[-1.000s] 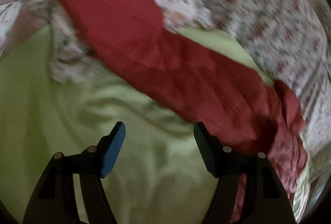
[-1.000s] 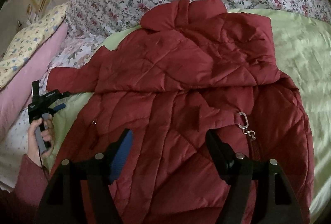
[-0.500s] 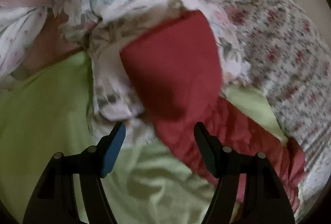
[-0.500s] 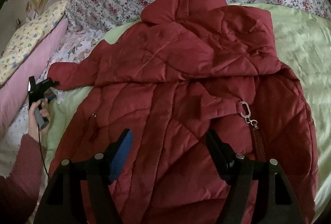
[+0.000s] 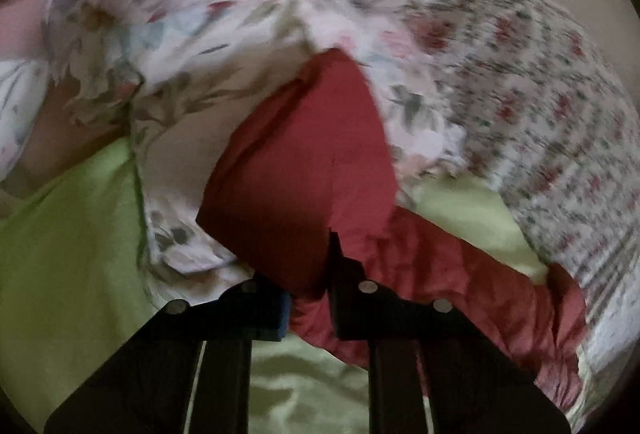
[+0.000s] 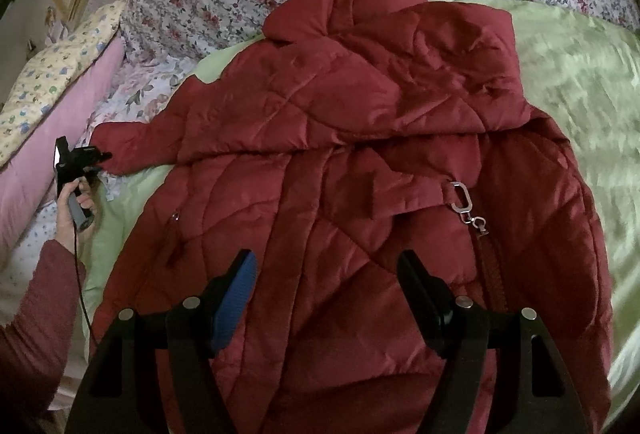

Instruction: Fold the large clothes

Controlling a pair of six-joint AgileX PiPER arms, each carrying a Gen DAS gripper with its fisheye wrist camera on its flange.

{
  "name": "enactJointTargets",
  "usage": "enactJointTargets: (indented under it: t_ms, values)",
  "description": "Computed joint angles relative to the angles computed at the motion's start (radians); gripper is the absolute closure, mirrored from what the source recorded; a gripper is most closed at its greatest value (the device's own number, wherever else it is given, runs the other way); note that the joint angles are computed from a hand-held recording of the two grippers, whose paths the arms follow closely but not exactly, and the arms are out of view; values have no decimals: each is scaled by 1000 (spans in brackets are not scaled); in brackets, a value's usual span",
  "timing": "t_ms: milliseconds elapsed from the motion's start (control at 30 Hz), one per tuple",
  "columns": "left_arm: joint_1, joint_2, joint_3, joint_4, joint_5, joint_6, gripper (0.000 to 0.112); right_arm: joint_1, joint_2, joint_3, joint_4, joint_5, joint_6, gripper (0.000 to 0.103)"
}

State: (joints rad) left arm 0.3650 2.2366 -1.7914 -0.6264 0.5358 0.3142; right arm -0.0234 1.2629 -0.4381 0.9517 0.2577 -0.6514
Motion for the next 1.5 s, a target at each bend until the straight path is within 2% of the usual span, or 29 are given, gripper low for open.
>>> enactJointTargets:
  t_ms: [233,333,500,700,900,1067,1500]
  values:
    - [-49,-153,212,-196,-50,261,102,-8,-21,3,6,7,-15,29]
    - [-94,-210,292,-248,-51,344,102,-11,-19,1,8,7,-16,29]
    - [-178,-263,372,-262,-59,393,102,-4,-21,-12,-38,7,21,29]
    - [-274,-311,432,-276,-56,415,102,-34,-19,-28,-38,21,3,29]
    - [-359,-351,474,-307,-41,435,102,-86,1,-43,21,42,-83,29]
    - [-441,-357,484,-266,-43,381,102,-133,26,-63,47,60,-130,29]
    - [-643,-368,520,-244,-99,358,102,-195,76,-146,123,99,-222,29]
